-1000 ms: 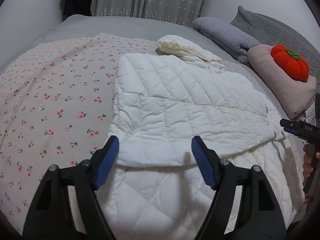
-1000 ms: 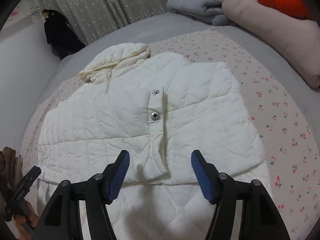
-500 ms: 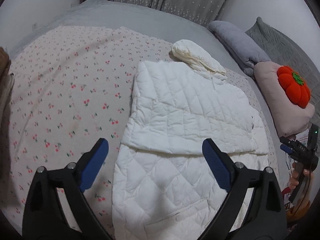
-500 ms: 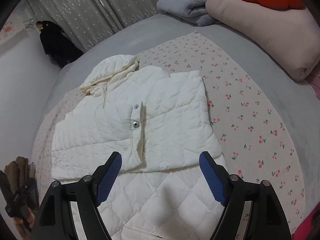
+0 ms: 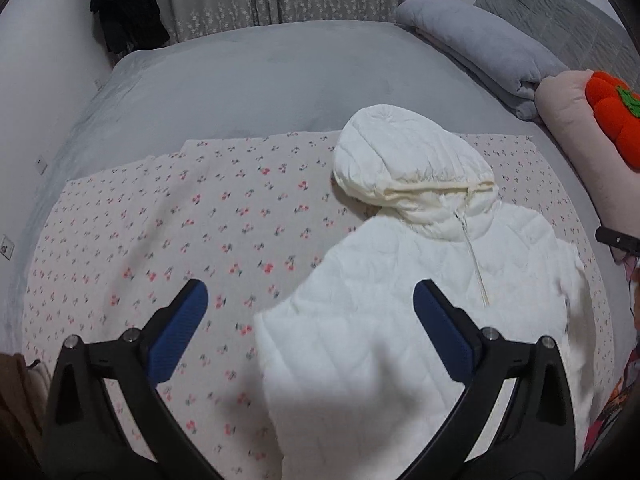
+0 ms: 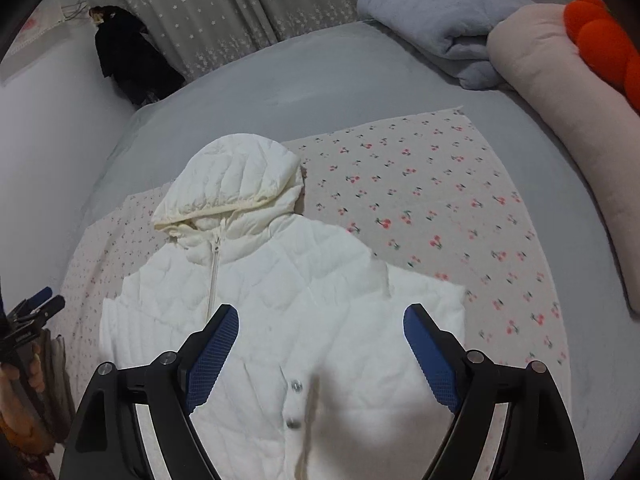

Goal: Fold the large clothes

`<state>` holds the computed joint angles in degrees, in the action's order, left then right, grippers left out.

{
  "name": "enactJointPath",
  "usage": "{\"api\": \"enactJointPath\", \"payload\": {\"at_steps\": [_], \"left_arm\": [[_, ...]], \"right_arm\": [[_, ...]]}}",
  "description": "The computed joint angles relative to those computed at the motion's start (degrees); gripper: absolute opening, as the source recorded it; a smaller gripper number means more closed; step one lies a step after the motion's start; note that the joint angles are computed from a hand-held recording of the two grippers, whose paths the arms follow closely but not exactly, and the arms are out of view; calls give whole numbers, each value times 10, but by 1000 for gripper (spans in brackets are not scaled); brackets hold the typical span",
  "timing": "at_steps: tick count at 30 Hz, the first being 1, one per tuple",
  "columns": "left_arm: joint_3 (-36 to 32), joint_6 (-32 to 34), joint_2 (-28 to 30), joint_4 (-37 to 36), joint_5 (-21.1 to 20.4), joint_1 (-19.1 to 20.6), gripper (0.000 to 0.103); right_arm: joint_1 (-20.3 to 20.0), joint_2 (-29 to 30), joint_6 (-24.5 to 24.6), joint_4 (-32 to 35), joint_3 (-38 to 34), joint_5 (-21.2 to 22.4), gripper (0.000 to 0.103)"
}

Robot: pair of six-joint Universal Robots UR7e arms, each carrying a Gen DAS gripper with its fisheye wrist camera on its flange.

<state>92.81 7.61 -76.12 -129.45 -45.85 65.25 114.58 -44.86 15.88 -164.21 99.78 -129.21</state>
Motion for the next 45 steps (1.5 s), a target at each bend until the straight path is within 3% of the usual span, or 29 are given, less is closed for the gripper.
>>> {"api": "enactJointPath", "payload": {"at_steps": [6, 9, 14, 17, 18, 20, 21, 22, 25, 34, 37, 41, 45], "left_arm": [[-125, 50, 136, -26, -54, 41, 102], [-173, 68, 188, -41, -80, 62, 102], [-239, 40, 245, -41, -146, 97, 96], [-265, -9, 263, -36, -195, 117, 77], [-271, -25, 268, -27, -207, 121, 66], [-277, -39, 273, -11, -226, 125, 35], [-271, -39, 270, -12, -230, 123, 17], [-261, -33, 265, -24, -228, 119, 10], [-211, 20, 233, -81, -227, 103, 7], [-83, 81, 97, -127, -262, 58, 6], [-22, 115, 40, -134, -253, 38, 6], [63, 145, -37, -141, -256, 21, 6], [137, 170, -100, -122, -248, 19, 6]], "right_arm": [[-53, 90, -61, -1, -118, 49, 87], [-77, 128, -62, -3, -171, 80, 87], [-99, 177, -70, -26, -237, 117, 86], [-106, 205, -75, -25, -278, 125, 84], [-108, 214, -71, -26, -289, 124, 79], [-112, 226, -68, -28, -302, 141, 57], [-112, 230, -70, -22, -307, 149, 28], [-110, 234, -76, -26, -309, 146, 10], [-95, 228, -116, -75, -284, 132, 6], [-38, 133, -201, -225, -128, 142, 5], [-18, 103, -228, -275, -63, 150, 5], [2, 75, -242, -332, 21, 152, 5], [-1, 56, -220, -366, 104, 157, 5]]}}
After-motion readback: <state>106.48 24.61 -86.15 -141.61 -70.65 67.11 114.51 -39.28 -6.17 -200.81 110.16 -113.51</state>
